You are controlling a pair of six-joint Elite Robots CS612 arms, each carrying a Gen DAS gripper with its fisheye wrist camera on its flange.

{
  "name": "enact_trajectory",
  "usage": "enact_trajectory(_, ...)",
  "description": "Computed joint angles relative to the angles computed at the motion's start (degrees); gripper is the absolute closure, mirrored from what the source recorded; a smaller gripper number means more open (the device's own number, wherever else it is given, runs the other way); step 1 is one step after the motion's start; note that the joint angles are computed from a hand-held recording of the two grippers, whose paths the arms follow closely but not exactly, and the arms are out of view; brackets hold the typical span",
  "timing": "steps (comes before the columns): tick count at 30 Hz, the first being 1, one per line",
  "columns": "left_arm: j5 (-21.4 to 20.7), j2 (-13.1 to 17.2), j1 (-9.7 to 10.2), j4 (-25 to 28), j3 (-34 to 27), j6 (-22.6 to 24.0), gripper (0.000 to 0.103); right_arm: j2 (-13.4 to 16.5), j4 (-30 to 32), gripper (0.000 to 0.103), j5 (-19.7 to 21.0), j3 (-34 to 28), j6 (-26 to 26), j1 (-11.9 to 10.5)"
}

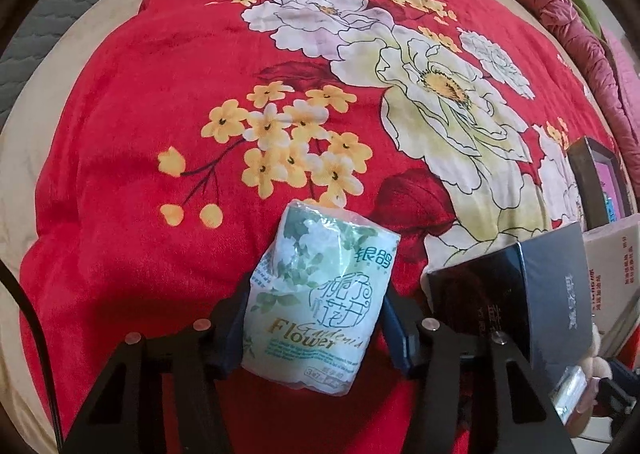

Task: Organize soft objects
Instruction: 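Grasp the teddy bear with the right gripper while the left grasps the green Flower tissue bag, then carry the teddy bear and Flower tissue bag with both grippers over the grey box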

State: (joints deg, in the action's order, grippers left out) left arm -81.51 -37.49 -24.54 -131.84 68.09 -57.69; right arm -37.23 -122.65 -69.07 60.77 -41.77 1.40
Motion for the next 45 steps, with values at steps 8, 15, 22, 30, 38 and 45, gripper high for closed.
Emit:
enact_trajectory(8,-0.8,-0.4,-0.09,-0.5,0.7,0.1,0.047,-0.2,-10.6,0.066,-11.4,3.5,-0.7,2.7)
enact_trajectory(15,-0.5,-0.7,-0.24,-1.1,1.3,-0.2,0.047,1.1,-13.7,0.085,-13.1,2.5,0.4,3.4)
enact_trajectory(22,-0.8,-1.8,-0.12,-6.3,4.1,-1.7,0.057,0.1,-7.0,0.087,-1.7,1.4,5.6,0.8)
enact_trajectory(30,0.4,-4.5,-1.25,-9.9,7.6,-3.2,0.057,-1.6,-6.7,0.087,3.6,2.5,5.7,-0.2)
enact_trajectory(38,4.3,-8.5,-3.61,-8.4,9.8,-4.4,0.057,-4.0,-8.2,0.087,8.5,4.5,5.4,-1.0)
enact_trajectory(45,9.1,-11.3,-6.08,-7.5,9.9,-3.1,0.057,-6.0,-10.3,0.087,12.4,6.5,6.4,-1.9)
